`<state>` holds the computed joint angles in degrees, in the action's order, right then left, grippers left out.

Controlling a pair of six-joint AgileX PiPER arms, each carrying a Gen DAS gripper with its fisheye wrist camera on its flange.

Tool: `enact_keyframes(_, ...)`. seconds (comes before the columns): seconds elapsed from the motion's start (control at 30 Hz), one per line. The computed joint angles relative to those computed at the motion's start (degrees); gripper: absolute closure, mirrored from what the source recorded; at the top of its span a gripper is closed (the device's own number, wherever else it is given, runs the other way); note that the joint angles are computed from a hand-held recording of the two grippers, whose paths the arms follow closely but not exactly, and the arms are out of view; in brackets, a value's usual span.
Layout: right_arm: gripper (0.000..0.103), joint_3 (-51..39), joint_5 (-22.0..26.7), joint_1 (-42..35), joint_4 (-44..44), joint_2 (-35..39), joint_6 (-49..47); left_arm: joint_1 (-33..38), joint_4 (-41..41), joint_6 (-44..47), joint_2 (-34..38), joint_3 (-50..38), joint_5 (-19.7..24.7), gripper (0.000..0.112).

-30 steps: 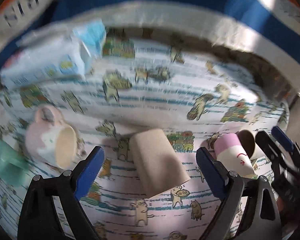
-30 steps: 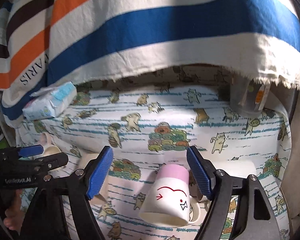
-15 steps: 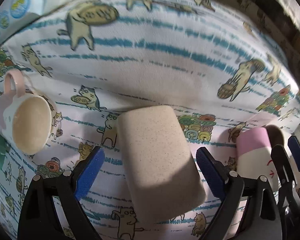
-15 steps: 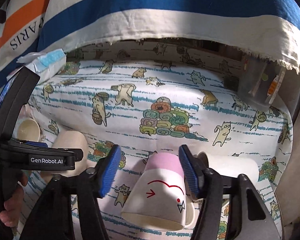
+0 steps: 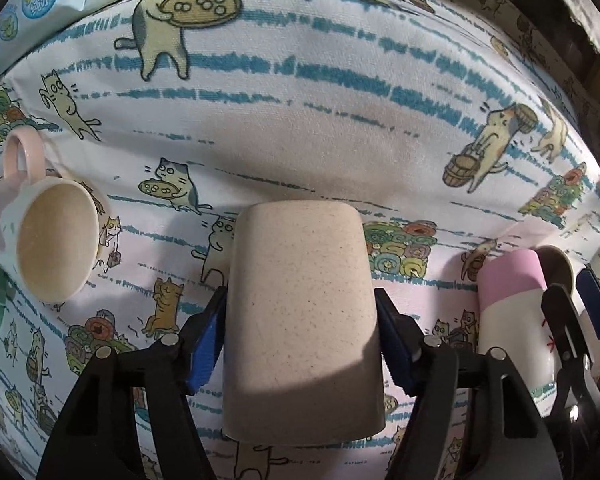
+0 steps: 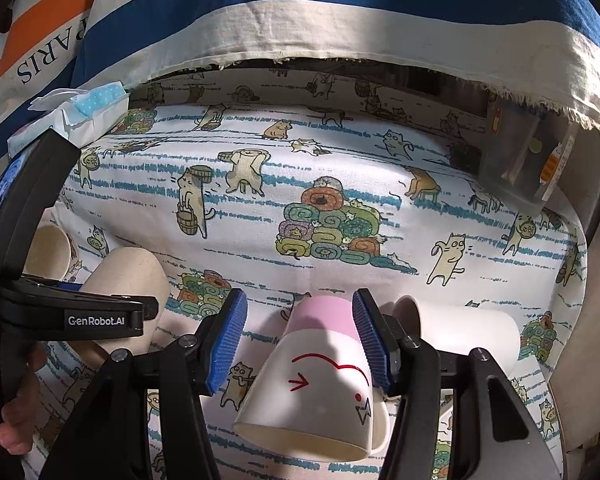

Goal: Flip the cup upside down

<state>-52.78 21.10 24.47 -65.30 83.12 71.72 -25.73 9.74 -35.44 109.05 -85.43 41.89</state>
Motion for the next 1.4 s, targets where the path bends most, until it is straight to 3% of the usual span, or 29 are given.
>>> enact_keyframes(0.1,0.046,0.08,0.10,0.03,-0.01,-0.19,0.10,-0.91,-1.27,1.58,-2.58,-1.85,4.52,0.045)
enact_keyframes(0.33,0.034,0.22,0.85,0.20,-1.80,-1.47,1.88,-6.36,5.89,-1.16,-9.75,0.53,8.23,0.045)
enact_keyframes(0.53,0.030,0.31,0.61,0.44,4.09,-6.75,-3.94,-13.79,13.15,-3.48,-19.21,4.45,11.48,0.045)
enact_keyframes(0.57,0.024,0.48,0.84,0.76,4.56,-7.78,-4.50,-14.51,13.12,-2.58,-20.38,4.69,12.07,0.045)
enact_keyframes(0.77,0.014,2.28,3.11,2.84,10.30,-14.43,-9.61,-18.97,10.04,3.02,-26.13,8.42,14.43,0.045)
enact_keyframes(0.87,0.013,4.25,3.08,2.46,16.58,-17.46,-14.61,-21.12,7.67,4.53,-26.96,12.08,13.13,0.045)
enact_keyframes(1.07,0.013,10.14,2.81,2.80,16.90,-21.18,-13.75,-19.93,0.34,13.50,-26.23,18.38,8.09,0.045)
enact_keyframes(1.17,0.013,11.11,3.02,3.09,18.10,-22.29,-15.43,-20.24,1.91,13.63,-25.22,20.52,5.94,0.045)
enact_keyframes(1.23,0.013,11.45,2.38,2.80,19.63,-23.06,-17.16,-16.82,-1.07,18.66,-23.53,22.90,2.35,0.045)
enact_keyframes(1.3,0.013,11.62,1.07,1.90,24.15,-23.63,-21.91,-16.03,-3.55,22.51,-22.83,23.69,1.66,0.044)
enact_keyframes(1.4,0.013,11.59,-1.52,-0.09,35.07,-23.32,-32.77,-18.73,3.24,18.95,-25.00,26.73,-0.94,0.042)
